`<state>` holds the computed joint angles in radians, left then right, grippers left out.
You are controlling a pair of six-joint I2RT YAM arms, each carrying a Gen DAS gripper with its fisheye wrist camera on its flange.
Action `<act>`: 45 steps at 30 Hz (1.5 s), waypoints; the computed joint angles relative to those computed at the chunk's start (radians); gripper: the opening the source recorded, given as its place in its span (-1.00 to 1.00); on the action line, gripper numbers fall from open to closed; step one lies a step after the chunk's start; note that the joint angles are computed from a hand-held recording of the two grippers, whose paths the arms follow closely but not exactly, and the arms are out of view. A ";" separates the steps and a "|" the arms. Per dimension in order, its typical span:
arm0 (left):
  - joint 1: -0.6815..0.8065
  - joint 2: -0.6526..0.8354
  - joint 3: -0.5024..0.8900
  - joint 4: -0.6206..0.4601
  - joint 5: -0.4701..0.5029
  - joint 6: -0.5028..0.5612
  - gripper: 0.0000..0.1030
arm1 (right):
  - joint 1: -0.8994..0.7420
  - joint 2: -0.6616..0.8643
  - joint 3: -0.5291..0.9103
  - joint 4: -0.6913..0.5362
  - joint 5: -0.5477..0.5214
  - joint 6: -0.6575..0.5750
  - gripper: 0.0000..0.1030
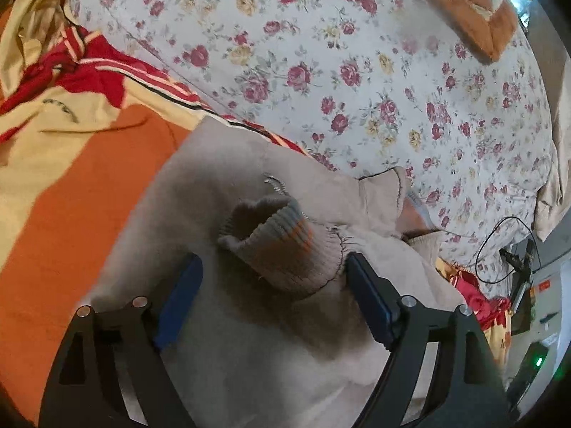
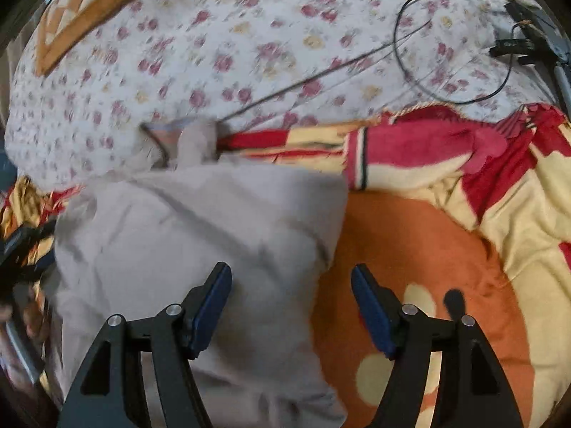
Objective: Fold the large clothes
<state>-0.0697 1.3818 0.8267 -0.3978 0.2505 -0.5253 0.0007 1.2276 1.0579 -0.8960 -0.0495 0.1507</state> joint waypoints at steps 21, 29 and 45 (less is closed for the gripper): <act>-0.042 -0.132 -0.020 -0.165 -0.203 0.130 -0.31 | -0.076 0.154 0.081 0.032 -0.024 0.025 0.48; -0.073 -0.134 -0.034 -0.137 -0.219 0.132 -0.17 | -0.183 0.218 0.066 0.184 -0.170 0.019 -0.98; -0.158 -0.163 -0.063 -0.150 -0.344 0.121 0.23 | -0.018 -0.104 -0.045 -0.059 0.058 -0.112 -0.23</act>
